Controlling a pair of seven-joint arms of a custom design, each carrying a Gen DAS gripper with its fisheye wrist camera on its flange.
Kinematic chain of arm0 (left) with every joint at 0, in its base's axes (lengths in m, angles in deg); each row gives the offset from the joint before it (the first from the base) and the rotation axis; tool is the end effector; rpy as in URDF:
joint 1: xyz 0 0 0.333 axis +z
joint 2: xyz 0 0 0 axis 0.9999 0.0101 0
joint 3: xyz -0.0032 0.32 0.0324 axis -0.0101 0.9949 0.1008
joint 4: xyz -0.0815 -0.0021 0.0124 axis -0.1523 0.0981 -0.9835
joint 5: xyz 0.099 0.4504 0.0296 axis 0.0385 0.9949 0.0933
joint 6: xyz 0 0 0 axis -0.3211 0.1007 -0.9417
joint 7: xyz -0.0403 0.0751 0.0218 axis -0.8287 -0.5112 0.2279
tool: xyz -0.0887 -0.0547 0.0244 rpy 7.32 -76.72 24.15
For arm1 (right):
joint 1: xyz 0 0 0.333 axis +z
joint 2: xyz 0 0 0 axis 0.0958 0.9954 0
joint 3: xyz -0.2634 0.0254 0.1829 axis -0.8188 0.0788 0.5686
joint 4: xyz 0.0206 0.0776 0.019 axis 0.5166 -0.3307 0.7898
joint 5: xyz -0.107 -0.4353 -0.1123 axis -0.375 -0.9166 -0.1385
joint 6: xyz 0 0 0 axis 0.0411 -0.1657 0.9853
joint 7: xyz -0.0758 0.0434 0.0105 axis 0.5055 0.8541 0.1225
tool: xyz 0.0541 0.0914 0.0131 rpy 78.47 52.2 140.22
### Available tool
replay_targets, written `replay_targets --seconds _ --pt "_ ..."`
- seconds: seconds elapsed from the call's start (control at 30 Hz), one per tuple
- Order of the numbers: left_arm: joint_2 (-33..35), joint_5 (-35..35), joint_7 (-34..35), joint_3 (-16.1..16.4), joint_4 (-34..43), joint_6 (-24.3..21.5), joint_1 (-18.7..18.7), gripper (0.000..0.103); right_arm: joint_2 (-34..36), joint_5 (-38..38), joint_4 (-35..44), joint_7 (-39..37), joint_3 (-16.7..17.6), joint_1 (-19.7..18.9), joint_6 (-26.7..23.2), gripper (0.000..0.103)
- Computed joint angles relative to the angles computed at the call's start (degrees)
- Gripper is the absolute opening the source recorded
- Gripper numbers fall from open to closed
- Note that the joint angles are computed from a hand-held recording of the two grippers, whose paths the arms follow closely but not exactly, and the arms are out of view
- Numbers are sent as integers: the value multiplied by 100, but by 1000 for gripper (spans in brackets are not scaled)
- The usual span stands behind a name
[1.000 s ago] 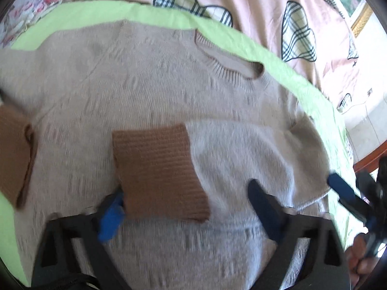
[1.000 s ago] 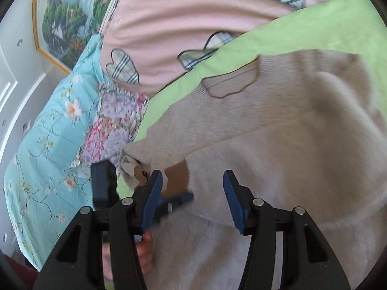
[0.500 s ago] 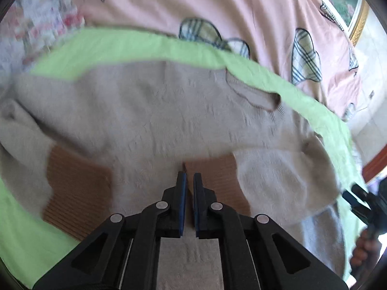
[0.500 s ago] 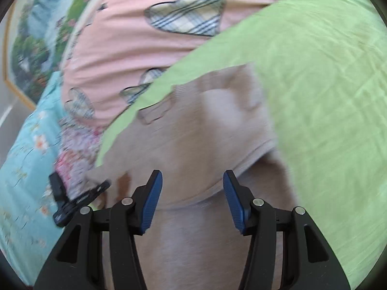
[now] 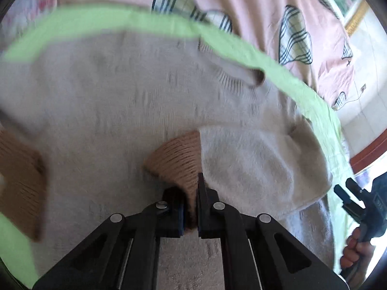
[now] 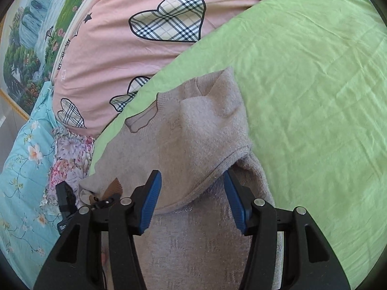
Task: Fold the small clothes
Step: 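Grasp the other sleeve's brown cuff with the left tool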
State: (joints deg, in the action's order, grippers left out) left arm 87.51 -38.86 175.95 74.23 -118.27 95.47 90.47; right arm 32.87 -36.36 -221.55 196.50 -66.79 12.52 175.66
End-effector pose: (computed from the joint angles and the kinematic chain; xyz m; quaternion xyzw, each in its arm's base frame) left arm 0.6689 -0.0536 0.4635 -0.7056 0.6204 -0.3296 0.0929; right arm 0.5143 0.1375 0.5156 -0.4697 0.7781 -0.1521 0.3882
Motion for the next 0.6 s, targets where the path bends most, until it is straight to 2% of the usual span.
replay_targets --seconds 0.03,0.07,0.1,0.13,0.17,0.23,0.3,0.43,0.53,0.6 --pt "-147 -129 111 88 -129 275 -97 5 -33 -32 -8 14 16 -28 -16 55" --pt "-304 -308 231 -3 -271 557 6 5 -86 -103 -20 52 58 -96 -39 55" --pt "-353 -85 42 36 -354 791 0 5 -145 -218 -26 111 126 -203 -80 55" --pt "-321 540 -440 105 -390 892 39 5 -175 -325 -16 187 193 -301 -137 55" --pt "-267 898 -717 156 -345 751 73 5 -171 -424 29 239 225 -389 -226 55" --pt "-180 862 -782 203 -280 533 136 5 -41 -537 173 256 187 -450 -323 55" --pt "-214 492 -488 176 -352 580 159 5 156 -579 361 149 81 -400 -432 55" --pt "-255 838 -692 179 -466 679 136 5 762 -706 937 -134 -79 -292 -755 57" --pt "-232 803 -691 185 -453 583 148 5 1331 -1079 1504 -132 -112 -267 -1195 57" --pt "-264 792 -651 196 -490 548 160 5 1689 -783 1832 -646 -293 -61 -1435 56"
